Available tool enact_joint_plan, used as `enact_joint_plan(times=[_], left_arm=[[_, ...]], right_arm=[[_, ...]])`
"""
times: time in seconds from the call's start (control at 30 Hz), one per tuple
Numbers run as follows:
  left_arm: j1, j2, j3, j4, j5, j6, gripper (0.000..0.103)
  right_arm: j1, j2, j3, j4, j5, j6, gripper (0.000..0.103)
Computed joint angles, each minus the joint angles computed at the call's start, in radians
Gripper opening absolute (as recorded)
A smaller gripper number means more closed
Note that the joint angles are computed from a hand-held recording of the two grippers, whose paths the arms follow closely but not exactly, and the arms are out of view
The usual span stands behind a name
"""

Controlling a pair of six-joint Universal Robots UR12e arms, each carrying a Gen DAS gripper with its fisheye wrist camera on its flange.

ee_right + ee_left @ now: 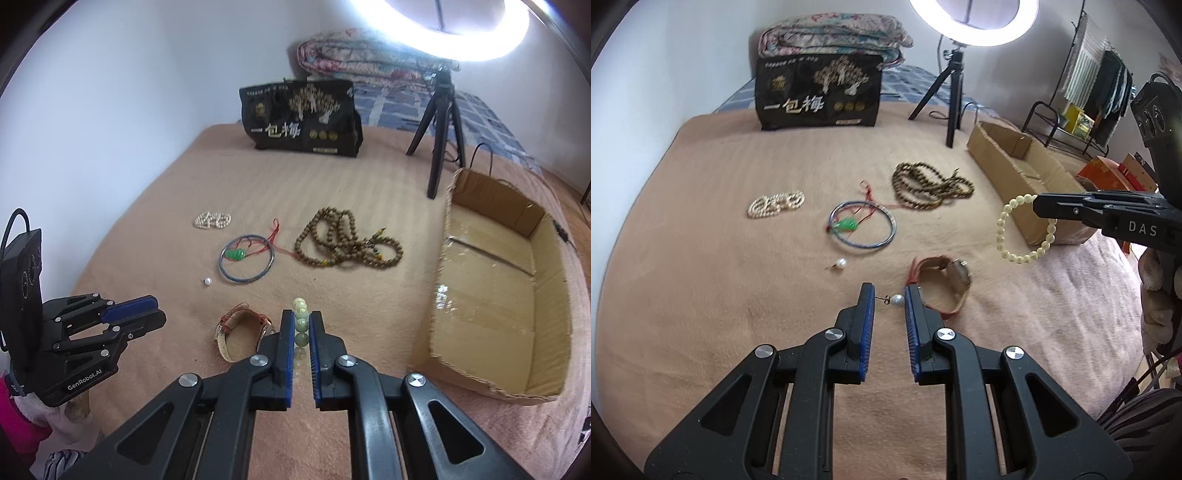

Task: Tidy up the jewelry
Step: 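Carry the bracelet into the cardboard box with the right tool while the left tool drops the earring there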

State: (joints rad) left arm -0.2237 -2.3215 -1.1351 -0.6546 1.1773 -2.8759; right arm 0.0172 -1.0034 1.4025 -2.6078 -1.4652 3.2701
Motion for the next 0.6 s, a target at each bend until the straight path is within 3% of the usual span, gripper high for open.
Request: enact_joint_plan(times=[0.6], left_arm=[[-0.061, -0.046, 0.124, -0.023, -0.075, 0.016, 0.015]], right_arm=[[-0.074, -0.099, 0.111, -0.092, -0.035, 0.021, 0.005]])
